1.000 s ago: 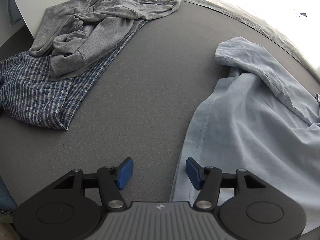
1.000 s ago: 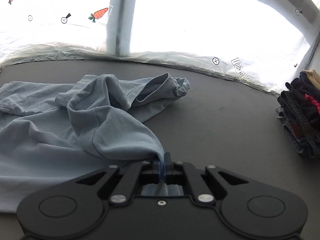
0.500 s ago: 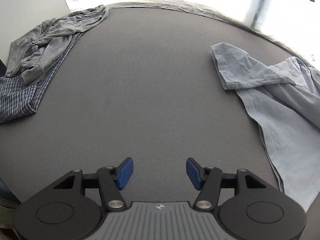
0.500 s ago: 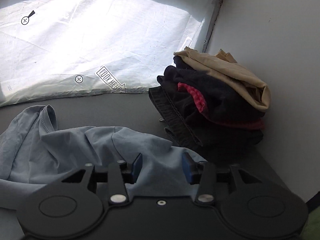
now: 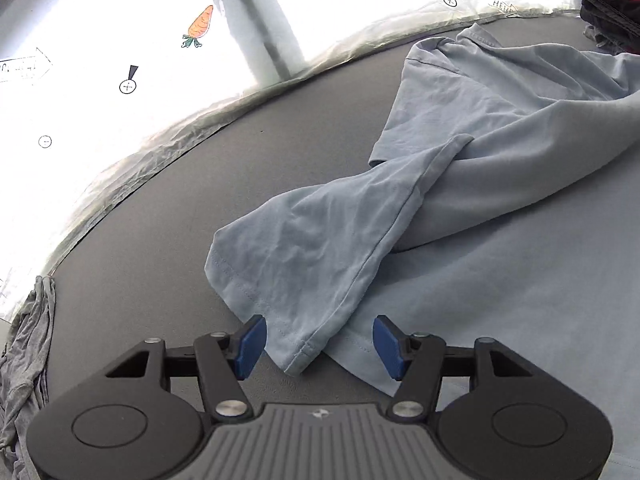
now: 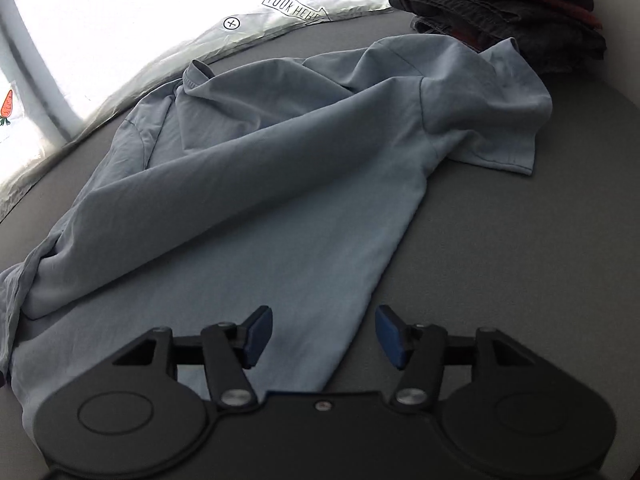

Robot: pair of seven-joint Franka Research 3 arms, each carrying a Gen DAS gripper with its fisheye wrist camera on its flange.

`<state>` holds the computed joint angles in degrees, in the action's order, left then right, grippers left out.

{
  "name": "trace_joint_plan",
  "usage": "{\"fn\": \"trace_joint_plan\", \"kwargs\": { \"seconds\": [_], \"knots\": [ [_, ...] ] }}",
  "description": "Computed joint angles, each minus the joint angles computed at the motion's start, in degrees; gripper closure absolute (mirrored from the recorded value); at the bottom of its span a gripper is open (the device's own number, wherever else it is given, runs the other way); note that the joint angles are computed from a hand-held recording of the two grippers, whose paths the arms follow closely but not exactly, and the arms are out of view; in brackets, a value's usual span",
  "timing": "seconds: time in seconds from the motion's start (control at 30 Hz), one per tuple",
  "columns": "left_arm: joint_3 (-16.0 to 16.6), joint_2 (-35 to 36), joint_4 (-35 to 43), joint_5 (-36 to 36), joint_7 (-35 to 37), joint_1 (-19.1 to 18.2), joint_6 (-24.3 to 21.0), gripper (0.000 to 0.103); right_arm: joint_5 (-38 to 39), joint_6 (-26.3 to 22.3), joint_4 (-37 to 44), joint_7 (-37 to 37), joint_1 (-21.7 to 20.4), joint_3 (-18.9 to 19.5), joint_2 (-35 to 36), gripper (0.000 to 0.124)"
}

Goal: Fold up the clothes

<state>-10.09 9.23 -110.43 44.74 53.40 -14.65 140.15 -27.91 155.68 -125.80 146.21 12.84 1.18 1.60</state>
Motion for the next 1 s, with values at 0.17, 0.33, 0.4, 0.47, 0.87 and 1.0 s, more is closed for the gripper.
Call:
{"fn": "trace_joint_plan", "kwargs": {
  "seconds": [0.17,0.33,0.4,0.47,0.87,1.0],
  "knots": [
    [1.31,5.77,4.58,5.02,3.21,-0.79,3.51,0.063,-3.94,-3.88,4.45,-1.19,1.71,-0.26,3.48,0.056],
    [2.95,7.60,6.80,2.85,-1.55,-0.88,4.85,0.096,-1.42,-3.57,5.94,-4.14,1.96,-1.45,4.49,0.079],
    [4.00,7.10,7.38,2.53,-7.53,-1.08,3.98,0.097,-0.65,-2.16,5.75,-4.58,1.64,-2.01,4.45,0.113],
    [4.79,5.88,7.63,3.13,-13.34,-1.07,2.52,0.097,0.20,-0.72,5.56,-5.01,1.24,-2.46,4.42,0.120],
    [-0.20,-21.91,-12.63,-0.78,-32.91,4.07,-7.90,0.098,-16.34,10.94,-2.86,10.21,-2.92,-0.92,-5.26,0.123],
    [-3.59,-34.73,-23.89,-9.45,-36.60,4.01,-15.19,0.098,-13.31,14.39,-8.87,7.00,-5.37,0.15,-11.01,0.123]
  ]
}}
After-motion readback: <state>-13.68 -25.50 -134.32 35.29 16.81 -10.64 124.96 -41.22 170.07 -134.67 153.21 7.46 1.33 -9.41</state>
